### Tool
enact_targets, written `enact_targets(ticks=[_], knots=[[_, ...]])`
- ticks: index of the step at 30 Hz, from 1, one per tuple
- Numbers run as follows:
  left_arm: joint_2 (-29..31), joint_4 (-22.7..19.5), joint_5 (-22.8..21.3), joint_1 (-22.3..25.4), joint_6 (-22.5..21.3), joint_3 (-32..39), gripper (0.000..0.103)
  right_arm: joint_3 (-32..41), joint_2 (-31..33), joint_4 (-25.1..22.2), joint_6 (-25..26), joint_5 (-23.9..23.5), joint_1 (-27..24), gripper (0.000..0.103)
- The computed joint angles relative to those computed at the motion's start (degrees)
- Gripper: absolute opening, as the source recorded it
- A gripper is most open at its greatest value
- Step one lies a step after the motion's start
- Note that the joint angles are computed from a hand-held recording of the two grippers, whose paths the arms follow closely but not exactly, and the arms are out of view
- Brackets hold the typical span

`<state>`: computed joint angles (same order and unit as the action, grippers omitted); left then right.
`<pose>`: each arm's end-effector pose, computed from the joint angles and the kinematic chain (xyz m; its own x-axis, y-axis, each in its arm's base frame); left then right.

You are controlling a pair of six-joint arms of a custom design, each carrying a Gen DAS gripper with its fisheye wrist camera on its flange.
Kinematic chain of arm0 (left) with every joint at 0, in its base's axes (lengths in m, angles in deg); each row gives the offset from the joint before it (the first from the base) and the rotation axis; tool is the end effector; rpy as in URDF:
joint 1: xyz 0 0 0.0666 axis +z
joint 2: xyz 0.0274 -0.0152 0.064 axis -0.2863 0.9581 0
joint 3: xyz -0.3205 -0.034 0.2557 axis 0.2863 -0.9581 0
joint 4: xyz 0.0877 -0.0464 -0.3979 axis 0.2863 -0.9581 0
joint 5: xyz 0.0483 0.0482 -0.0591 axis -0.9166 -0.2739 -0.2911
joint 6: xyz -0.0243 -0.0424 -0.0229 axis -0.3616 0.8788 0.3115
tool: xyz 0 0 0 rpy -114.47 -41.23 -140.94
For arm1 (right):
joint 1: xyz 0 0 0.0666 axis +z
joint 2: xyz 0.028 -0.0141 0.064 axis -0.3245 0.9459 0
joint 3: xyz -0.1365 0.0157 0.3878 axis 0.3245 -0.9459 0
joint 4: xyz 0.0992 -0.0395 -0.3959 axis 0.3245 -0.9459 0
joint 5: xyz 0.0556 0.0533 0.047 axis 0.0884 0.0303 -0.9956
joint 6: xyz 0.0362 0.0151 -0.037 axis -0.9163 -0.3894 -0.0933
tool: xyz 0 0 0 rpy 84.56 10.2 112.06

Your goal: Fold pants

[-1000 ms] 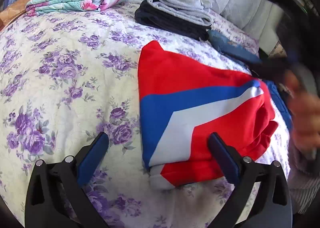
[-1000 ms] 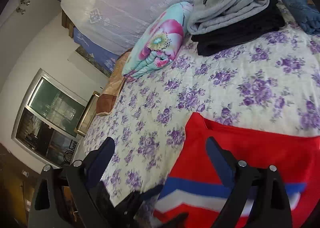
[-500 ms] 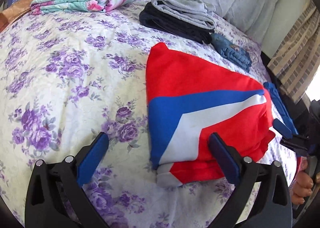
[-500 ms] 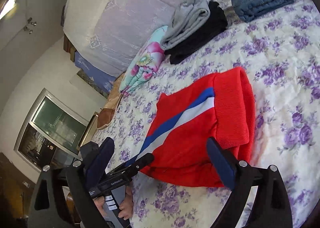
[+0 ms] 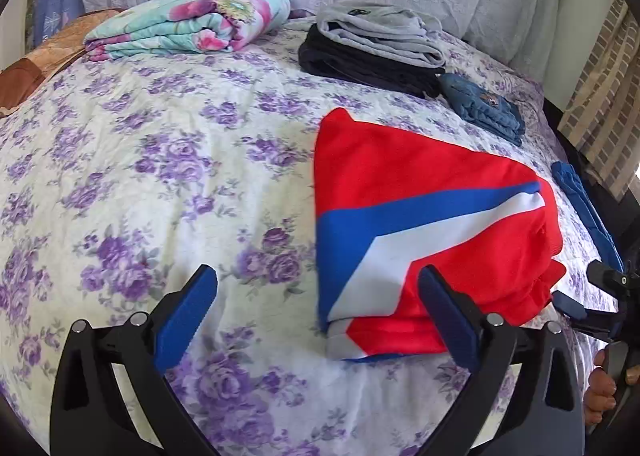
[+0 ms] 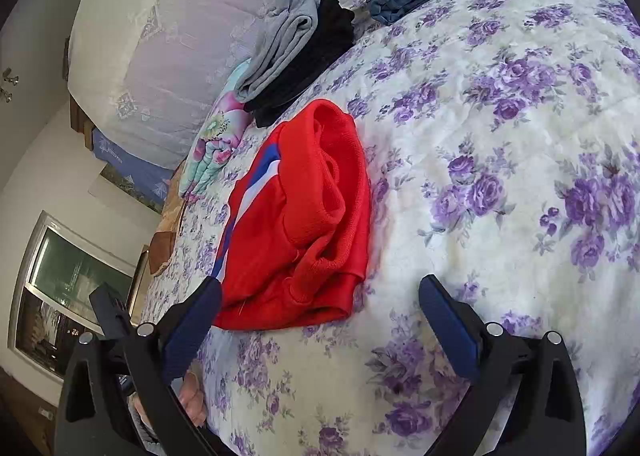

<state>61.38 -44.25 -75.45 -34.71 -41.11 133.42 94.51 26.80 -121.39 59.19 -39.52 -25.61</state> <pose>0.5443 -0.1752 0.3978 -0.7229 -0.1339 -0.6779 0.0026 0.9805 -0.1964 0.5483 -0.0399 0.3828 -0.8255 0.3573 -0.4370 -0.0815 0.6905 0.7187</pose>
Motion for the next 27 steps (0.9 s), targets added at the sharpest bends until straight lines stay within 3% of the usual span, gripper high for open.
enact_targets(ticks=[15, 27], knots=[[4.42, -1.18, 1.10, -1.77, -3.68, 5.41, 0.098, 3.64, 2.96, -0.54, 0.77, 3.10, 1.68, 0.100], [6.13, -1.04, 5.44, -0.86, -1.67, 6.58, 0.098, 5.00, 4.16, 0.08, 2.82, 5.15, 2.66, 0.100]])
